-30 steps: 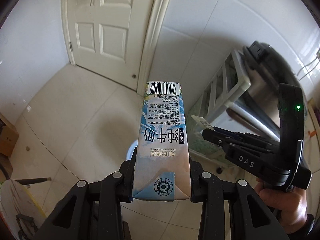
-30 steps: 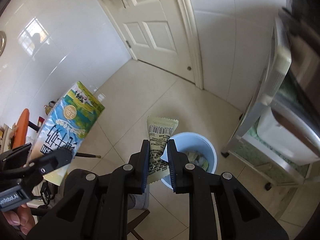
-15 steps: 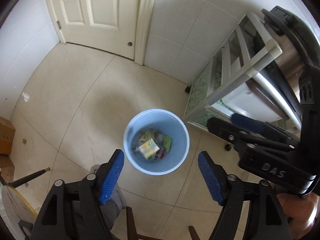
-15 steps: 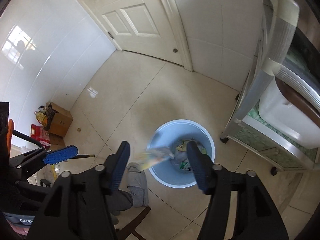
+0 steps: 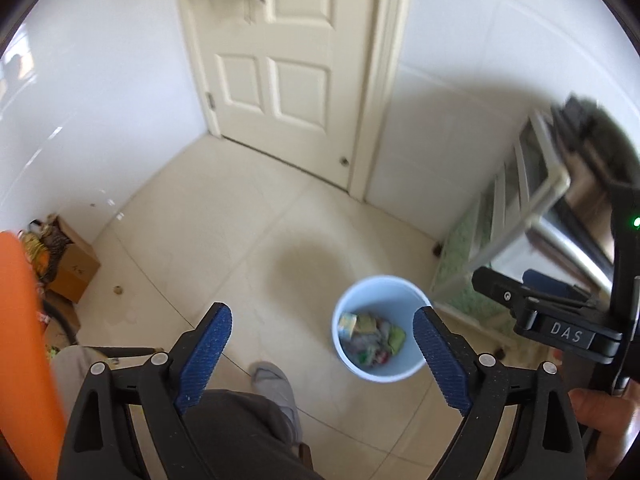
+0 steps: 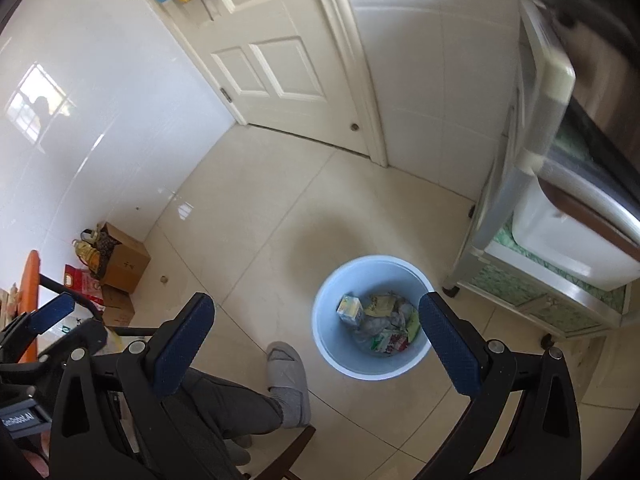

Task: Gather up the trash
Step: 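Return both tools to the orange table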

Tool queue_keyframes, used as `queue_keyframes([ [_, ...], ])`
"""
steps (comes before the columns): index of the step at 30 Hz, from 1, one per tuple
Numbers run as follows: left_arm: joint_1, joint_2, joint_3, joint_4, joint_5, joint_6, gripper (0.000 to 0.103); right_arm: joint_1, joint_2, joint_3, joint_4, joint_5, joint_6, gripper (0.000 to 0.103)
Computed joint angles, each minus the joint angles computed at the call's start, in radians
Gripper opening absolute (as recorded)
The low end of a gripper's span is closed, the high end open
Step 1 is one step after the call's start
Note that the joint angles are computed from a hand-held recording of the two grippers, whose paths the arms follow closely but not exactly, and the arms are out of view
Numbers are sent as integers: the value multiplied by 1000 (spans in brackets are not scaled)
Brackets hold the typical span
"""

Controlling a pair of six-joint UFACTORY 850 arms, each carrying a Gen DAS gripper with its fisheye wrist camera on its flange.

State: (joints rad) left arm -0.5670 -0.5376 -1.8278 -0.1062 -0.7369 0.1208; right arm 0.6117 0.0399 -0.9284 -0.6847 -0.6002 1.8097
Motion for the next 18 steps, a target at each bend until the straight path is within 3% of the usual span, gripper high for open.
queue_keyframes([
  [8, 120, 323, 286, -55, 154, 5, 96, 102, -89, -235, -122, -96, -39, 103],
  [12, 166, 463, 401, 23, 226, -97, 101, 154, -157, -379, -180, -117, -82, 103],
  [18, 251, 670, 559, 94, 274, -228, 102, 225, -290, -622, -222, -121, -196, 103],
])
